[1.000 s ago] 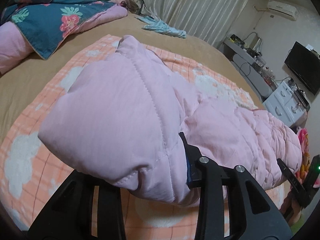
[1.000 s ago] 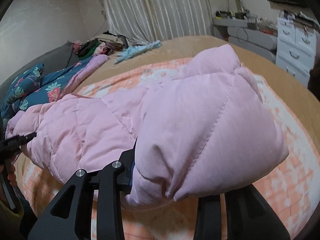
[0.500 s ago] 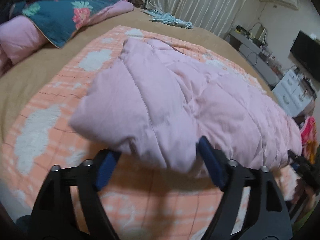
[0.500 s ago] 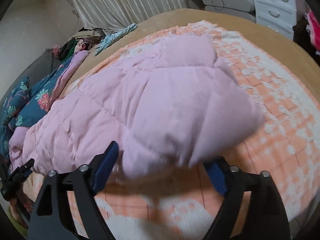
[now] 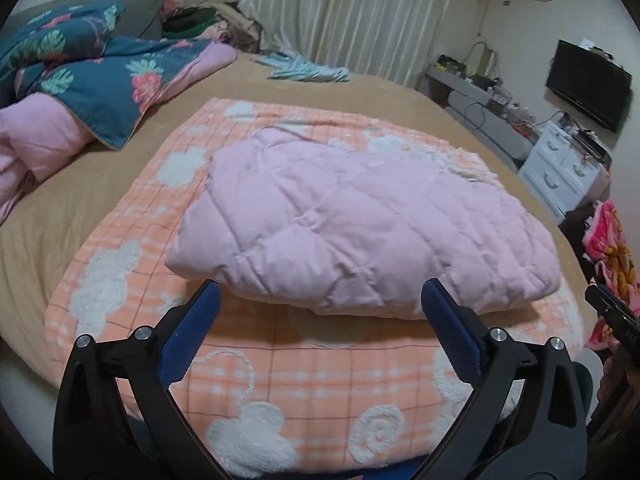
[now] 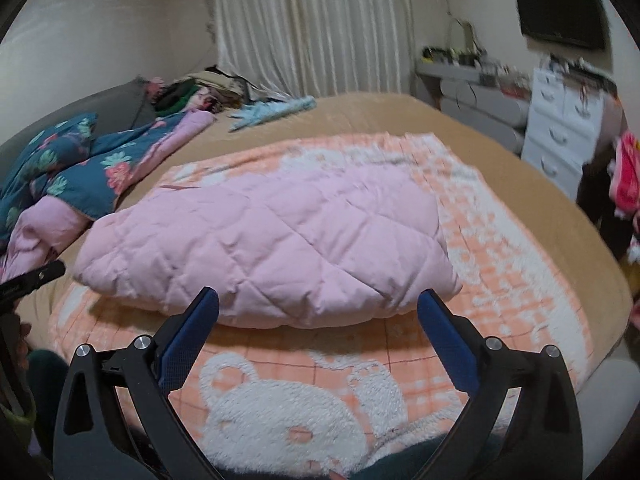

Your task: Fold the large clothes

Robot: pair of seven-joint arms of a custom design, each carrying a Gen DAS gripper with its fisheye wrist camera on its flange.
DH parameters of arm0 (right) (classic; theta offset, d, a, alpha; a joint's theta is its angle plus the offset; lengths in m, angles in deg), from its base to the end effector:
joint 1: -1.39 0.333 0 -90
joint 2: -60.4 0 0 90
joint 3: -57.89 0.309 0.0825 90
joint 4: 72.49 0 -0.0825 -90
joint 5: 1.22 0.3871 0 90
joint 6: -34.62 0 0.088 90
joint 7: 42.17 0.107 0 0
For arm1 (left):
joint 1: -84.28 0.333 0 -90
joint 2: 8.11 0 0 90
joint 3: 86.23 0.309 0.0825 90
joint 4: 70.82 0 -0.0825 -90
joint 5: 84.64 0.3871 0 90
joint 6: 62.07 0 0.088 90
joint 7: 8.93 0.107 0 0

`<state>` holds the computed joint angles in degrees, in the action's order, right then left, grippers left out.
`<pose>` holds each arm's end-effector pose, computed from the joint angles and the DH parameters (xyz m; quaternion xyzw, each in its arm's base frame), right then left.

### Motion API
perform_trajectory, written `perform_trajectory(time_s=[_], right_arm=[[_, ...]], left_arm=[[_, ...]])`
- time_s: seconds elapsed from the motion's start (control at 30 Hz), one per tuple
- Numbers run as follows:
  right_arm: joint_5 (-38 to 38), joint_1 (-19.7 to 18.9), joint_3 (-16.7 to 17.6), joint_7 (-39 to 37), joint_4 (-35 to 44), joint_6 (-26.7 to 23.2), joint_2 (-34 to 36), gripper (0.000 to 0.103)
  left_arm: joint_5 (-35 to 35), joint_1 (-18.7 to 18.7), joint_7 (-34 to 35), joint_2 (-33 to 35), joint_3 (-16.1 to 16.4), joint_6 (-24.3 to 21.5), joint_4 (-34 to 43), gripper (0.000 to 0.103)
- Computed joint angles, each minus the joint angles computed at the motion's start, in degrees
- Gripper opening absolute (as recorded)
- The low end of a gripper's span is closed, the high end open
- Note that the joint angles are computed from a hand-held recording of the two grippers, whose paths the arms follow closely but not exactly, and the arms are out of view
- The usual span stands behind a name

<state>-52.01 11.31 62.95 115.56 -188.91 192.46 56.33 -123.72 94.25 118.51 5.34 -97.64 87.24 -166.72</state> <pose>0.5537 0.1824 0.5496 -0.5546 0.6913 -0.3269 0.3281 0.6787 0.0092 0.5362 -0.5784 0.6968 -0.3934 0.1584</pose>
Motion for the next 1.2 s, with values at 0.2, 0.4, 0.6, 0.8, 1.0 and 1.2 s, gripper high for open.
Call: perform_trajectory(time_s=[0.2,0.4,0.6,0.8,1.0,1.2], right_arm=[[-3.15,0.15,2.28,1.33,-1.79,-1.07,-3.5,0.099],[-5.31,0.6,4.39,3.26,-2.31,-2.8,-4.42,0.099],[-4.49,1.94,4.99,4.01,-2.96,-3.64,-3.93,0.099],[-2.87,3.2,4.57,3.11,-2.47,-3.53,-2.71,0.099],[-3.86,3.62,4.29,3.76,-2.07,-3.88,-2.57,0.099],[-3.95,3.84,4.05,3.83,-2.07,-3.83,-2.54,0.099]], left_arm=[[-5.71,-0.23,6.23,-4.41,-0.28,0.89,-4.41,0.094],[-10.35,-2.63,10.45,-8.52,1.89,1.58,-9.34,0.094],[-12.15,-5.13,13.43,-10.87,3.75,1.62,-12.91,0.094],[-12.34,-6.33,13.4,-11.31,4.67,2.08,-13.64,0.094],[-11.39,-6.75,12.36,-11.53,5.09,2.47,-14.16,0.094],[-9.71,-6.62,11.03,-11.18,5.23,2.48,-13.66,0.094]])
